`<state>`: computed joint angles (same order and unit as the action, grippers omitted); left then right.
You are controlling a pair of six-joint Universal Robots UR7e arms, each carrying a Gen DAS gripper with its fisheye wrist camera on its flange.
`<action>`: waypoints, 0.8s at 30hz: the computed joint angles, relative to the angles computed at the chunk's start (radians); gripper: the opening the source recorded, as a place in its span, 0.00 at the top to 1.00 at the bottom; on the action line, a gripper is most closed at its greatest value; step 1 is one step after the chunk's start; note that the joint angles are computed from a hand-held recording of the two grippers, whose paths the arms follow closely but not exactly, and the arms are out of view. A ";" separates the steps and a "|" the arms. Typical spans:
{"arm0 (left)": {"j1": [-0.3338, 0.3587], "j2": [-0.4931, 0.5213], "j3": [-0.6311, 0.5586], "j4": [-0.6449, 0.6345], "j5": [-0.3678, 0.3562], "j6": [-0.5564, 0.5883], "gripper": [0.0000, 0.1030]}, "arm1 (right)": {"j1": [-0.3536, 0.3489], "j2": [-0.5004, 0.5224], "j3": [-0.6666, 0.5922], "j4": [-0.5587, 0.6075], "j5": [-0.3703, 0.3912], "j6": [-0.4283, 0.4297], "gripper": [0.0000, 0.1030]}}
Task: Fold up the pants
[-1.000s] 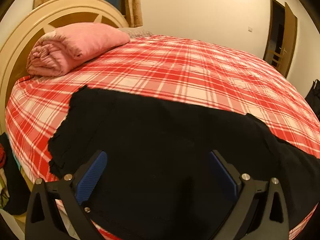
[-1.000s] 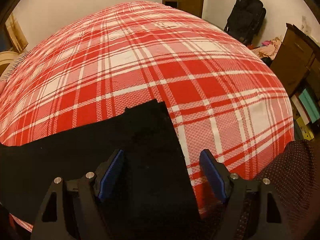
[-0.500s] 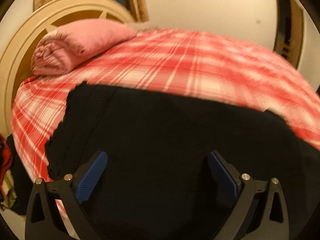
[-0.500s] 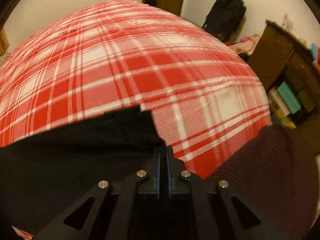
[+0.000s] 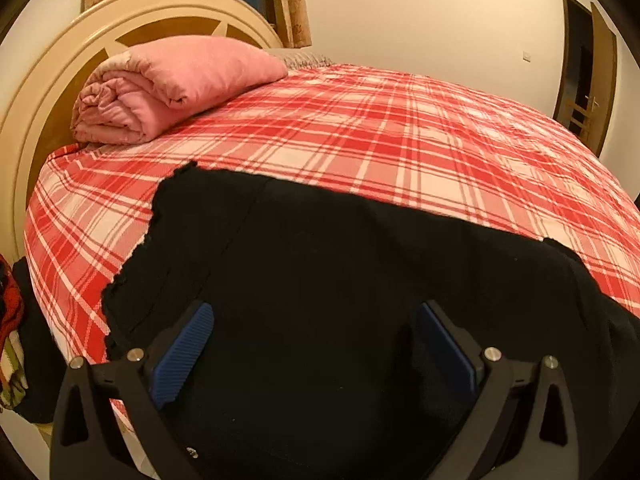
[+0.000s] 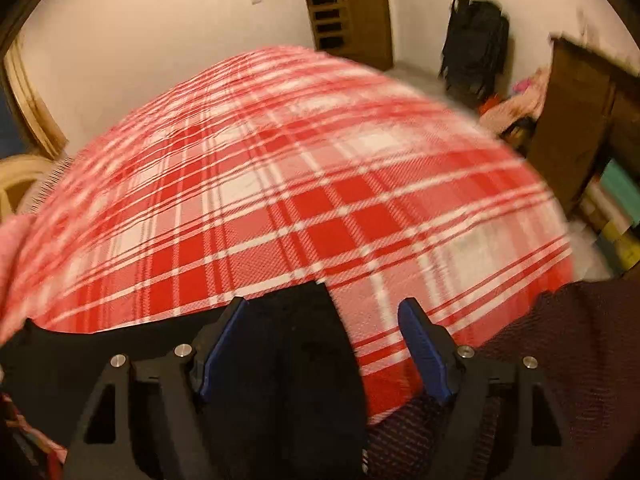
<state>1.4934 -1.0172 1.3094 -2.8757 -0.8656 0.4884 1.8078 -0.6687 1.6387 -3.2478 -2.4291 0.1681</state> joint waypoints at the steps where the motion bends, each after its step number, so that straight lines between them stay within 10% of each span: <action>1: 0.001 0.001 -0.001 0.004 0.003 -0.003 0.00 | -0.009 -0.004 0.000 0.039 0.014 0.020 0.25; 10: -0.012 -0.005 0.014 -0.016 0.018 0.019 0.00 | -0.031 0.013 -0.040 0.275 0.038 0.079 0.26; 13: -0.013 -0.004 0.010 -0.005 0.007 0.008 0.00 | -0.022 0.004 -0.045 0.376 0.086 0.051 0.41; 15: -0.014 -0.005 0.014 -0.003 -0.001 0.006 0.00 | -0.019 -0.002 -0.031 0.353 0.115 0.046 0.72; 17: -0.014 -0.006 0.019 0.003 -0.012 0.003 0.00 | -0.017 -0.005 -0.013 0.310 0.156 0.062 0.82; 24: -0.019 -0.016 0.032 -0.005 -0.037 0.030 0.00 | 0.086 0.047 -0.058 0.090 0.058 0.027 0.86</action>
<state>1.4747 -1.0336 1.3418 -2.8804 -0.9023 0.5181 1.8936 -0.6218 1.5803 -3.1575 -2.3710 0.1951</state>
